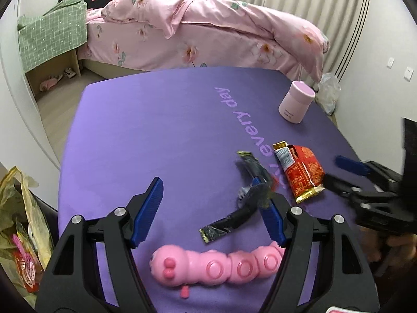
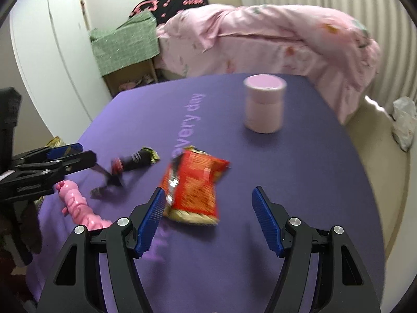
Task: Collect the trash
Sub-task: 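Grasp the red chip bag with the right tool while the left tool grasps the black wrapper, then lift both held wrappers and carry them toward the trash bin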
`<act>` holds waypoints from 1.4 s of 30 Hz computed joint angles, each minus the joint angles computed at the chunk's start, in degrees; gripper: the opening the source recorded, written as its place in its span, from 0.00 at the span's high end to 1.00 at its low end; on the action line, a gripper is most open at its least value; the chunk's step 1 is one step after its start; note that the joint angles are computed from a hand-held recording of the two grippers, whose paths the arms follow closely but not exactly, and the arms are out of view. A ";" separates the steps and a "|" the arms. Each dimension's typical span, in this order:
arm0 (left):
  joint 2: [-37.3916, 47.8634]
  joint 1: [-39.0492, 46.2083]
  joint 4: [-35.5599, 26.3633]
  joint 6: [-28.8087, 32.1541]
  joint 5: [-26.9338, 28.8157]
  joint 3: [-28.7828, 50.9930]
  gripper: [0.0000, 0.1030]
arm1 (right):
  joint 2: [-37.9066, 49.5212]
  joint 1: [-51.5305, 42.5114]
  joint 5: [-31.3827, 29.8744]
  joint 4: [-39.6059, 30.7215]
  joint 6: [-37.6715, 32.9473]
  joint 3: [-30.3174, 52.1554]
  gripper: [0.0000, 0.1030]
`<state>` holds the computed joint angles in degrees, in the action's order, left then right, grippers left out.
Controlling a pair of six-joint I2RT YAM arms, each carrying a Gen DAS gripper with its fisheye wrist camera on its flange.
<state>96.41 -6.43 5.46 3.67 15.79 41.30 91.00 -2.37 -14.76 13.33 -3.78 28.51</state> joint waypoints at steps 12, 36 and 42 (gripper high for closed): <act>-4.67 5.27 -3.95 4.12 16.08 -1.44 0.35 | 1.91 0.69 0.38 -0.38 -2.82 0.68 0.76; 8.44 -11.55 -7.69 5.03 -0.43 7.75 0.66 | -12.69 -19.84 -13.27 -3.19 -9.30 -10.17 0.82; 2.57 -10.85 -5.39 3.62 0.22 3.80 0.79 | -18.38 -19.81 -14.82 -6.45 -9.03 -10.82 0.82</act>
